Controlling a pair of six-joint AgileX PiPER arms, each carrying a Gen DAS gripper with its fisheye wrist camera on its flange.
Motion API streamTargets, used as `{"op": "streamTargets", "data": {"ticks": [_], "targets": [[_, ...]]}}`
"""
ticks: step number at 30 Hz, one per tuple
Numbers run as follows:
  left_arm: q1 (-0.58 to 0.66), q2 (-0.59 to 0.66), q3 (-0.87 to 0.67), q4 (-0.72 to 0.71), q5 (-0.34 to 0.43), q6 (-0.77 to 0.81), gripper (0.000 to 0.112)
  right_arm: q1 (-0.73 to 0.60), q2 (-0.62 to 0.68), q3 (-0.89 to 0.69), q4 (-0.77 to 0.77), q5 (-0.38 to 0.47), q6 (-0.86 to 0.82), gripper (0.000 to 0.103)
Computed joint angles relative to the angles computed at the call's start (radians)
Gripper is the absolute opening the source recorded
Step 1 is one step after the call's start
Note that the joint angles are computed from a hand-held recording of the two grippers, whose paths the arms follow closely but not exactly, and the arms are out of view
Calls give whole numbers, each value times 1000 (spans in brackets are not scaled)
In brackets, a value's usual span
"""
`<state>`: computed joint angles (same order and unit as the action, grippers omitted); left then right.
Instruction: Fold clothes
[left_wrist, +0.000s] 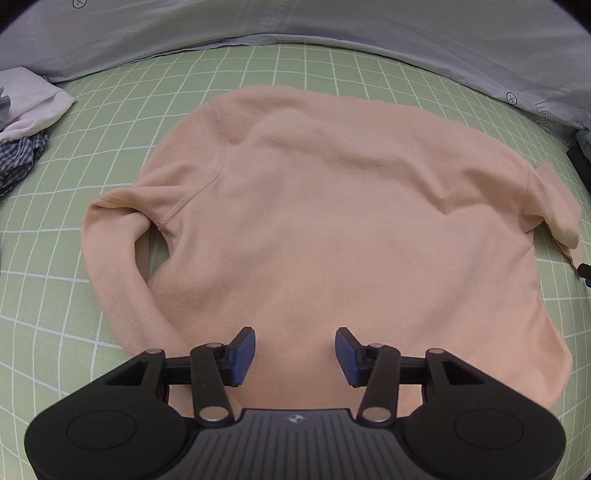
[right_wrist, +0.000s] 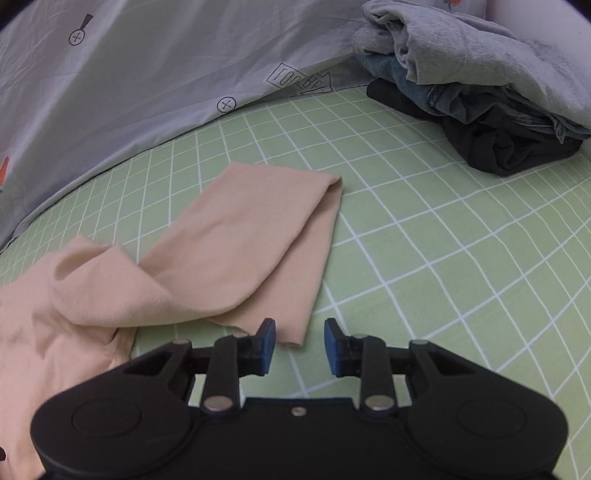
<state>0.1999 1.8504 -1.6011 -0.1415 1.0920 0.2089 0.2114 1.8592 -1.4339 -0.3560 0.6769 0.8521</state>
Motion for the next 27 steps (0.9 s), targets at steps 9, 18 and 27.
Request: {"op": "streamTargets", "data": {"ticks": [9,18,27], "targets": [[-80,57,-63,113,15,-110,55,-12,51,-58,-43,16,-126,2],[-84,32,-19,127,-32,-144,61,-116,-176,241,-223,127,-61,1],[-101,22,11,166,-64,-208,83,-93,-294,380,-351,96,-15,41]]}}
